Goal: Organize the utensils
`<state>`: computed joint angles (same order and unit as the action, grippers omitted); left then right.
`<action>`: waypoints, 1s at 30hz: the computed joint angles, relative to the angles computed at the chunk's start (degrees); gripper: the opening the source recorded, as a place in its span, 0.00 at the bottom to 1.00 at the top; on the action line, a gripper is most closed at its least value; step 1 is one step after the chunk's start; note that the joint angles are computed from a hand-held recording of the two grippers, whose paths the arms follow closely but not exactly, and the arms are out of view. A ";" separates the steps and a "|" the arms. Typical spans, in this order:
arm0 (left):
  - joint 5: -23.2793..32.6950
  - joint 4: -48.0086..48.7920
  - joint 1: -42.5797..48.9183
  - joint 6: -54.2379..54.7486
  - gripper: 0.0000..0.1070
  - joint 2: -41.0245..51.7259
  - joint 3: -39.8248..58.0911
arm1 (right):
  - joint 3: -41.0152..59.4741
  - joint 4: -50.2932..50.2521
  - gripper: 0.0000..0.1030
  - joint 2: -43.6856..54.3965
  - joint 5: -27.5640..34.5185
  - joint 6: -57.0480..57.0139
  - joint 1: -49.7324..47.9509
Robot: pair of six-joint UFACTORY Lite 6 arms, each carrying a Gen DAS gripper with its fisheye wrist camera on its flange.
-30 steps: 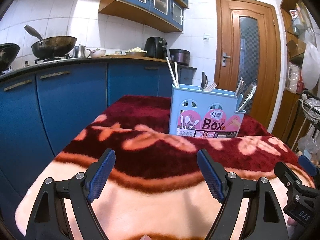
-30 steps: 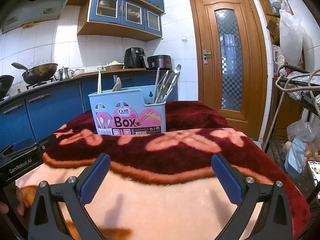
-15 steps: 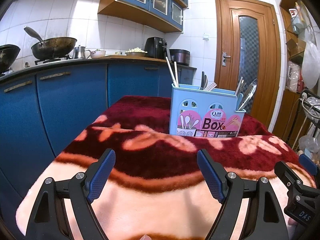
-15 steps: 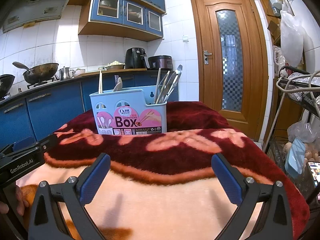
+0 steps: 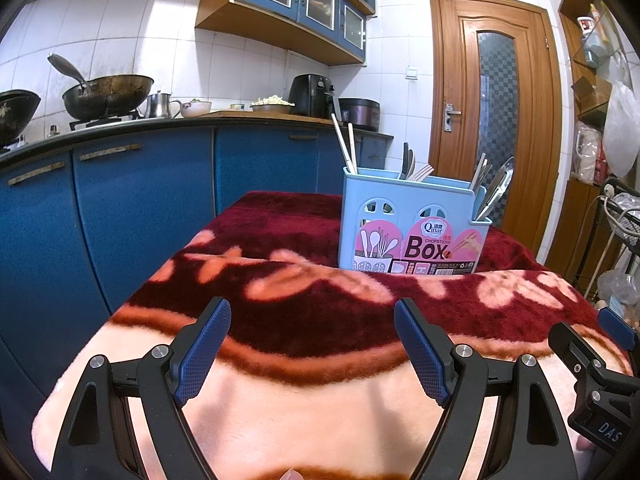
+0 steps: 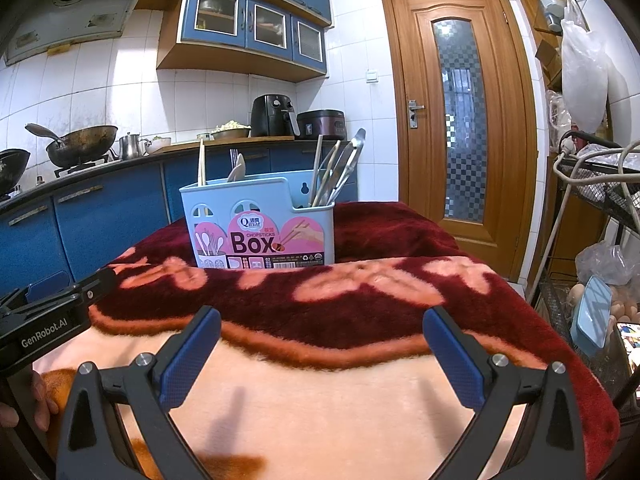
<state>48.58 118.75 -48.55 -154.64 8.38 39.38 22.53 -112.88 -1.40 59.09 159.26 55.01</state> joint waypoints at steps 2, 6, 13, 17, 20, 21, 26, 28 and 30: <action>-0.03 -0.11 -0.05 0.08 0.79 -0.02 0.03 | -0.05 0.02 1.00 -0.02 0.05 0.03 0.04; 0.00 -0.15 -0.01 0.08 0.79 -0.08 -0.03 | 0.01 0.05 1.00 0.04 0.06 0.02 0.08; -0.01 -0.08 0.04 0.02 0.79 -0.09 -0.05 | 0.05 -0.01 1.00 0.06 -0.03 -0.03 0.00; -0.04 -0.02 0.07 0.15 0.79 -0.13 -0.07 | 0.06 0.11 1.00 0.11 0.07 0.00 0.13; 0.01 -0.25 0.00 0.14 0.79 -0.10 -0.01 | 0.10 0.12 1.00 0.12 0.04 -0.03 0.11; 0.07 -0.31 -0.03 0.11 0.79 -0.08 0.00 | 0.08 0.07 1.00 0.08 -0.02 -0.05 0.03; 0.10 -0.55 0.01 0.23 0.79 0.04 0.01 | 0.06 0.09 1.00 0.05 0.03 -0.07 0.05; 0.14 -0.82 -0.07 0.50 0.79 -0.02 0.06 | 0.07 0.02 1.00 0.04 0.00 -0.07 -0.01; 0.33 -0.85 -0.11 0.51 0.79 -0.05 -0.01 | 0.08 0.09 1.00 0.05 -0.01 -0.10 0.06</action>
<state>48.91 117.90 -48.67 -154.13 8.33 39.37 22.62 -112.79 -1.36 59.09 159.16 55.07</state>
